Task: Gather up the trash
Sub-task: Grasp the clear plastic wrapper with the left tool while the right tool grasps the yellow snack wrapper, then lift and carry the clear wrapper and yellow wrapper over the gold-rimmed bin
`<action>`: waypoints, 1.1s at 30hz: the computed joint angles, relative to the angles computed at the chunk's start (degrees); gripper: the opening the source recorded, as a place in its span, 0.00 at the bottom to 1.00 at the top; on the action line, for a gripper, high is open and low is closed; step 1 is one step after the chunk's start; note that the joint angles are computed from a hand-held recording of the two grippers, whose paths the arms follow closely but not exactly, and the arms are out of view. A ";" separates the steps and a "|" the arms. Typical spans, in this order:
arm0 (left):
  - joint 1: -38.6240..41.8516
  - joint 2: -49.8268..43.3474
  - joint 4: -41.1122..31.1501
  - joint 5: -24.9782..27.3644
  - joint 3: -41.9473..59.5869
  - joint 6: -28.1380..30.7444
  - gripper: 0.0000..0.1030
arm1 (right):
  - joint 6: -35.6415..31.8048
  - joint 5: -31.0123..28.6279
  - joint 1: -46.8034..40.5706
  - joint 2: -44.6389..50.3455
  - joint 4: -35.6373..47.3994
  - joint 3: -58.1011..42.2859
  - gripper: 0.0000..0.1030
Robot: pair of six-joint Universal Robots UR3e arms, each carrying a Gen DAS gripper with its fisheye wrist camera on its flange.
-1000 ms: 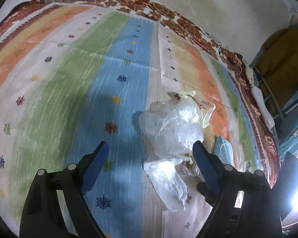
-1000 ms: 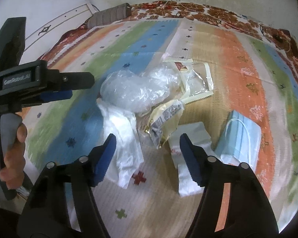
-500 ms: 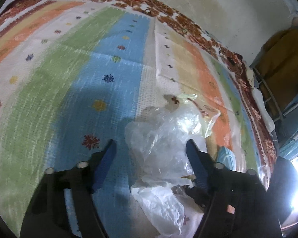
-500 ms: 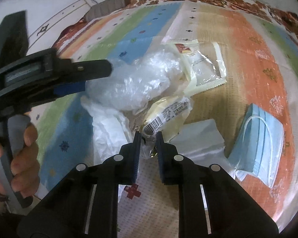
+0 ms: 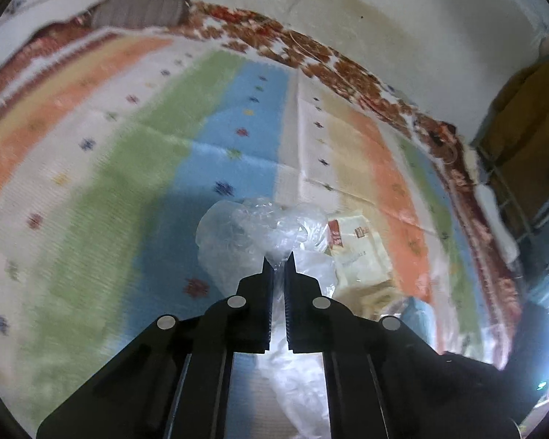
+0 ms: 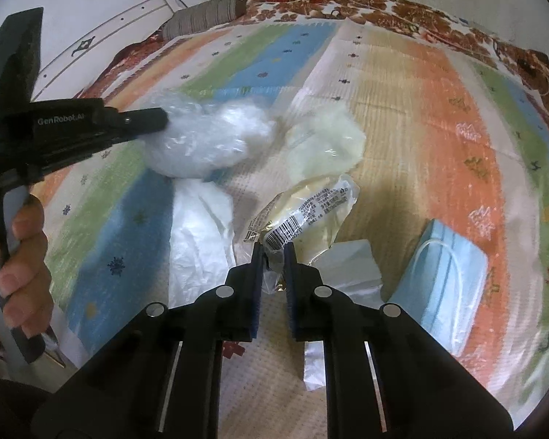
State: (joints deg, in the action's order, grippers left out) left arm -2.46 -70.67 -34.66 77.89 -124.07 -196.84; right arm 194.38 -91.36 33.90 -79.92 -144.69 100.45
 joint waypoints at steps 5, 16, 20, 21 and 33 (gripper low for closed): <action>-3.20 2.72 -9.10 6.99 4.58 1.54 0.04 | 2.04 -1.38 0.91 -5.07 7.31 -2.01 0.10; -0.36 20.40 -29.26 3.07 7.85 5.28 0.04 | 6.14 -9.45 10.55 -13.49 18.87 -3.46 0.10; -0.89 24.41 -35.51 2.04 9.21 7.44 0.04 | 7.65 -10.83 13.12 -15.38 21.22 -3.86 0.10; -1.31 25.37 -36.80 2.05 9.70 7.84 0.04 | 8.04 -11.09 13.55 -15.78 21.64 -3.85 0.10; -12.09 27.44 -42.29 5.68 13.93 -0.89 0.04 | 13.74 -14.17 19.63 -20.42 27.02 -5.28 0.10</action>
State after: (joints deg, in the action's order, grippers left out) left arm -14.55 -43.24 -76.95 83.57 -110.14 -197.73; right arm 208.12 -105.53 53.53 -100.34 -117.67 95.17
